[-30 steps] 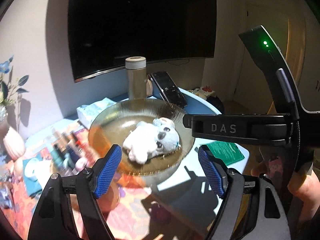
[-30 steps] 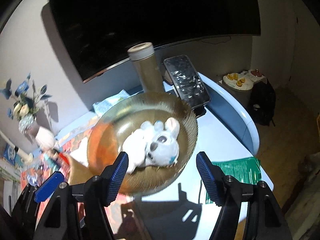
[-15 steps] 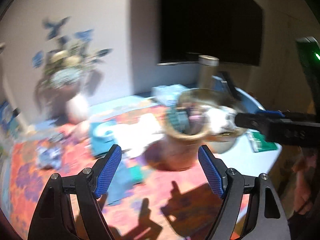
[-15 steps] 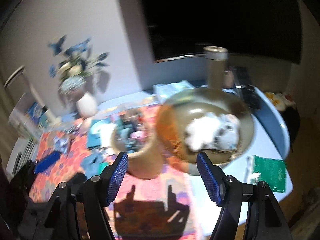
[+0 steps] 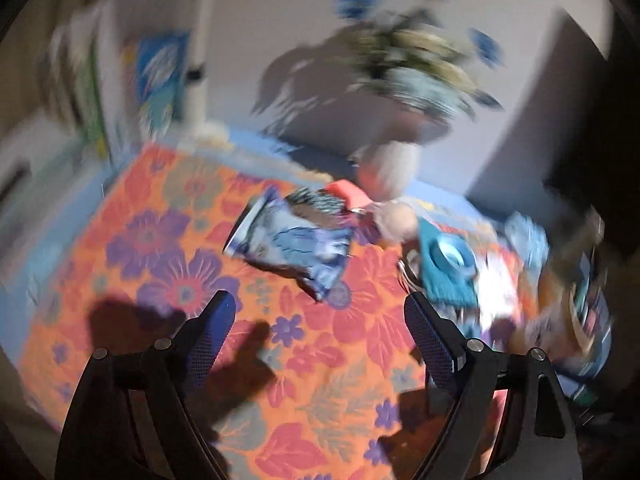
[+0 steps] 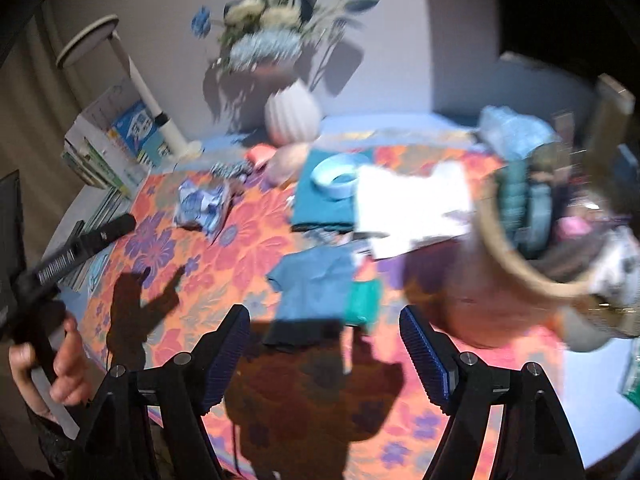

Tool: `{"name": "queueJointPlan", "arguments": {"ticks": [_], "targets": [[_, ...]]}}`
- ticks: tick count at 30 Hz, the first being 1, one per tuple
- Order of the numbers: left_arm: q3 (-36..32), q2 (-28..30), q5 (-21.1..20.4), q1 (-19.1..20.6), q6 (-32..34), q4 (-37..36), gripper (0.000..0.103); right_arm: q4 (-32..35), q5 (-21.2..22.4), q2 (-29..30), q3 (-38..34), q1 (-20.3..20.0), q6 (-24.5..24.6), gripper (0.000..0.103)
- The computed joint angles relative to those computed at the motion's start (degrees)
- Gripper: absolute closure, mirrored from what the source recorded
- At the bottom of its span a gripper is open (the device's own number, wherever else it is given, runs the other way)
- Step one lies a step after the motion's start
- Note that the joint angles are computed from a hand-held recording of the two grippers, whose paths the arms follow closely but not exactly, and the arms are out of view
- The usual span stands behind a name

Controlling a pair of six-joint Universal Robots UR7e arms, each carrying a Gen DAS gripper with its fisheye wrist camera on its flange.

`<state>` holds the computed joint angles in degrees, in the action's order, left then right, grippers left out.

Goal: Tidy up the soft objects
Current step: 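Grasp the blue-and-white Dafi bag with the left tool while the right tool grasps the dark blue cloth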

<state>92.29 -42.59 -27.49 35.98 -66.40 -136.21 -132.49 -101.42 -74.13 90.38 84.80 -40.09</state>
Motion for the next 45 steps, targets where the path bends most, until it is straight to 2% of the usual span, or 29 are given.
{"name": "queueJointPlan", "arguments": {"ticks": [5, 7, 11, 15, 18, 20, 22, 23, 24, 25, 26, 27, 28, 29, 30, 32, 36, 38, 42, 45], "targets": [[3.3, -0.6, -2.7, 4.7, 1.2, -13.4, 0.018, -6.7, -1.2, 4.1, 1.0, 0.3, -2.1, 0.027], [2.7, 0.4, -3.3, 6.1, 2.0, -16.6, 0.018, -8.8, -3.3, 6.1, 0.7, 0.7, -3.3, 0.027], [0.2, 2.5, -6.5, 9.2, 2.9, -20.6, 0.018, -8.8, -4.2, 8.4, -0.6, 0.4, -4.3, 0.027], [-3.1, 4.9, -9.4, 11.5, 1.6, -21.6, 0.017, -12.5, -5.5, 9.3, 0.7, 0.6, -8.7, 0.027], [-5.2, 6.7, -8.9, 12.2, 1.8, -22.8, 0.017, -15.1, -5.8, 9.6, 1.8, 0.9, -11.6, 0.027], [-7.2, 7.8, -7.2, 12.1, 1.3, -19.8, 0.018, -17.2, -6.0, 10.0, 2.6, 1.1, -13.5, 0.027], [-8.5, 8.4, -6.7, 12.1, 1.5, -18.1, 0.023, -20.3, -6.9, 10.5, 3.8, 1.4, -15.6, 0.028], [-9.0, 8.8, -6.9, 12.1, 2.4, -18.4, 0.026, -21.8, -7.3, 10.7, 4.4, 1.6, -16.6, 0.036], [-9.2, 9.1, -7.1, 12.1, 3.8, -19.7, 0.035, -23.6, -7.6, 10.8, 5.2, 1.7, -17.7, 0.043], [-9.6, 9.5, -7.0, 12.0, 5.2, -20.5, 0.04, -24.1, -8.0, 10.8, 5.7, 1.9, -18.2, 0.057], [-10.0, 9.6, -6.2, 11.8, 5.1, -19.0, 0.041, -24.5, -8.2, 10.8, 6.0, 1.9, -18.9, 0.068], [-10.0, 9.6, -5.6, 11.7, 5.3, -18.3, 0.045, -25.4, -8.2, 10.7, 6.7, 1.9, -19.7, 0.072], [-9.9, 9.5, -5.1, 11.4, 5.8, -18.2, 0.047, -25.9, -7.9, 10.4, 7.3, 1.8, -20.5, 0.08], [-9.7, 9.5, -5.0, 11.3, 6.4, -18.4, 0.048, -25.6, -7.2, 9.9, 7.8, 1.7, -21.1, 0.089], [-9.3, 9.3, -4.9, 11.0, 6.9, -18.8, 0.053, -25.3, -6.5, 9.3, 8.4, 1.6, -21.4, 0.091], [-8.5, 9.0, -5.3, 10.6, 8.1, -19.6, 0.055, -25.1, -4.5, 7.9, 9.5, 1.3, -21.8, 0.093], [-5.6, 8.0, -4.6, 8.7, 11.8, -22.9, 0.056, -17.4, 3.4, 4.4, 8.9, 0.0, -19.8, 0.094], [-4.0, 7.2, -4.3, 7.4, 12.9, -23.6, 0.056, -13.8, 5.9, 3.0, 8.6, -0.3, -19.1, 0.094], [-1.5, 5.4, -5.5, 5.0, 16.1, -22.7, 0.056, -8.4, 7.5, 1.0, 8.8, -0.8, -18.1, 0.094], [-0.5, 4.6, -5.4, 3.4, 16.0, -19.7, 0.056, -5.1, 6.2, 0.3, 9.5, -1.4, -17.6, 0.094]]}}
